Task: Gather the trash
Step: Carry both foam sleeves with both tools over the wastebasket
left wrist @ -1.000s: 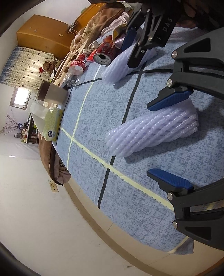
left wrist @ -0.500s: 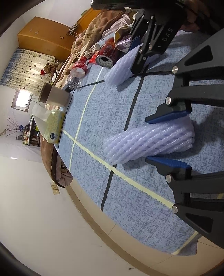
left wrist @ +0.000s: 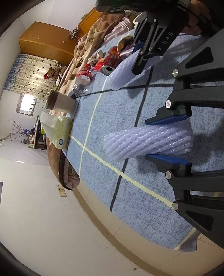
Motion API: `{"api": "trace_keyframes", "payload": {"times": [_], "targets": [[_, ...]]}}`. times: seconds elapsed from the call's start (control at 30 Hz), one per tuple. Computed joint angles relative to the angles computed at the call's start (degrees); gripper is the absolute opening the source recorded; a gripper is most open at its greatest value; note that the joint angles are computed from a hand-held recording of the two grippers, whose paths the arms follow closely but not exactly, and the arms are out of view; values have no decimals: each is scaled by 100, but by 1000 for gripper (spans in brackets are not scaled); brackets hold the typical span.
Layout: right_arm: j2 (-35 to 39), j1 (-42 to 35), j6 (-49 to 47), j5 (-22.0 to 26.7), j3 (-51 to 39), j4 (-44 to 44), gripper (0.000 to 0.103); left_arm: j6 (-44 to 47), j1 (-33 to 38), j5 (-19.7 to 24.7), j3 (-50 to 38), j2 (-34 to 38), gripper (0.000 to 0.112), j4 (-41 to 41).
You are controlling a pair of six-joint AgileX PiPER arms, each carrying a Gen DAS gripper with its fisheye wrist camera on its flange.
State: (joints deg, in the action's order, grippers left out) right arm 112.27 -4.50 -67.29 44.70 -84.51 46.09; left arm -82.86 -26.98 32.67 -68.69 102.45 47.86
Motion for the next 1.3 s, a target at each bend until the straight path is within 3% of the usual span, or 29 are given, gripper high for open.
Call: {"api": "trace_keyframes", "payload": {"times": [0.57, 1.03, 1.3], "targets": [[-561, -955, -756, 301, 304, 1104, 25, 45, -827, 487, -726, -66, 33, 395], [-613, -1841, -886, 266, 201, 1627, 25, 1156, -1389, 616, -2309, 681, 33, -65], [-485, -2298, -753, 64, 9, 1739, 25, 2080, -1635, 680, -3640, 1440, 33, -592]]}}
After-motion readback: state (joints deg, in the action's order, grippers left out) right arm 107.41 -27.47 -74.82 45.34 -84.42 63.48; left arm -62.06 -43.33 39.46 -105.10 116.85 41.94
